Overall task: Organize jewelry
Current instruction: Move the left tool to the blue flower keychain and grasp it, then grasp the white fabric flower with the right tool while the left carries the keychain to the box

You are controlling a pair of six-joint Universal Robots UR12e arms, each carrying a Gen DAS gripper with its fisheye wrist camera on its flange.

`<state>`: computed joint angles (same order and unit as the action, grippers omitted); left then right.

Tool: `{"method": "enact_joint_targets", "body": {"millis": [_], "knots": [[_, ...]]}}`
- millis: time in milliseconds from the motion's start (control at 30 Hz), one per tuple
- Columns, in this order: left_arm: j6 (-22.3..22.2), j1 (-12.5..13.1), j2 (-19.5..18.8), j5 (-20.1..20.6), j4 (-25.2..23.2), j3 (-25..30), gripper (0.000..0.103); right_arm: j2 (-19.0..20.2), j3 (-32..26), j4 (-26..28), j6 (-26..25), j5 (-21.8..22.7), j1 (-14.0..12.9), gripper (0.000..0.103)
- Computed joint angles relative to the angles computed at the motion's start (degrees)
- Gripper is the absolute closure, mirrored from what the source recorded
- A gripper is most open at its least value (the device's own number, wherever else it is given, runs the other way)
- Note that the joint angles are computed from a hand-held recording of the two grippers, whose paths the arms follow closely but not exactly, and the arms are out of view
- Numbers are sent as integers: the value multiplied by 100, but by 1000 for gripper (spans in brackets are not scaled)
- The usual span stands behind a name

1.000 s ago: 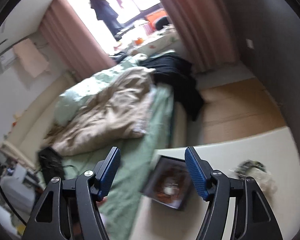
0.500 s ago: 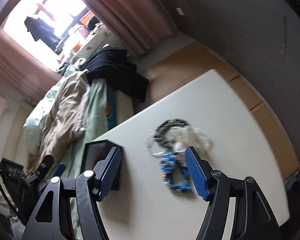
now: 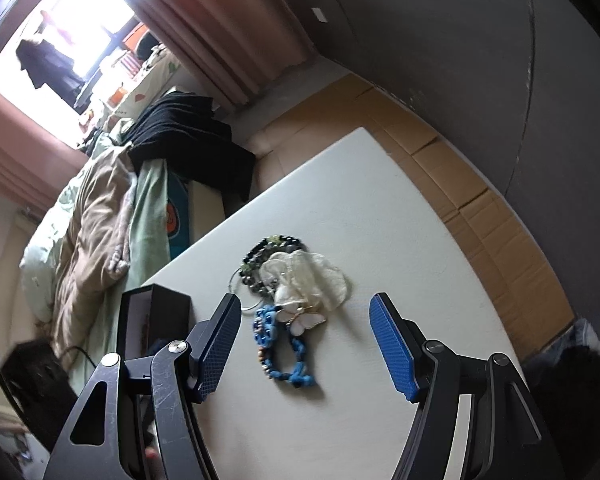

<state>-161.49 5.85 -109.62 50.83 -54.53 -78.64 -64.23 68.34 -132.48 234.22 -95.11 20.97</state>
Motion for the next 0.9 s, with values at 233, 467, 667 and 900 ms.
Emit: {"method": "enact_joint_targets", "body": {"millis": [233,467,667,900], "knots": [[416,-185,16,346,-67,-60,33,-198,301,-136,221,-40,-109,36],[634,-359,-38,661,-106,-125,41,-159,249,-151,215,24,-115,36],[597,-418,-76,851,-76,-137,49,-62,109,-16,145,100,-94,36],[452,-399,-139,1197,-109,-18,93,84,-125,258,20,115,-65,36]]}}
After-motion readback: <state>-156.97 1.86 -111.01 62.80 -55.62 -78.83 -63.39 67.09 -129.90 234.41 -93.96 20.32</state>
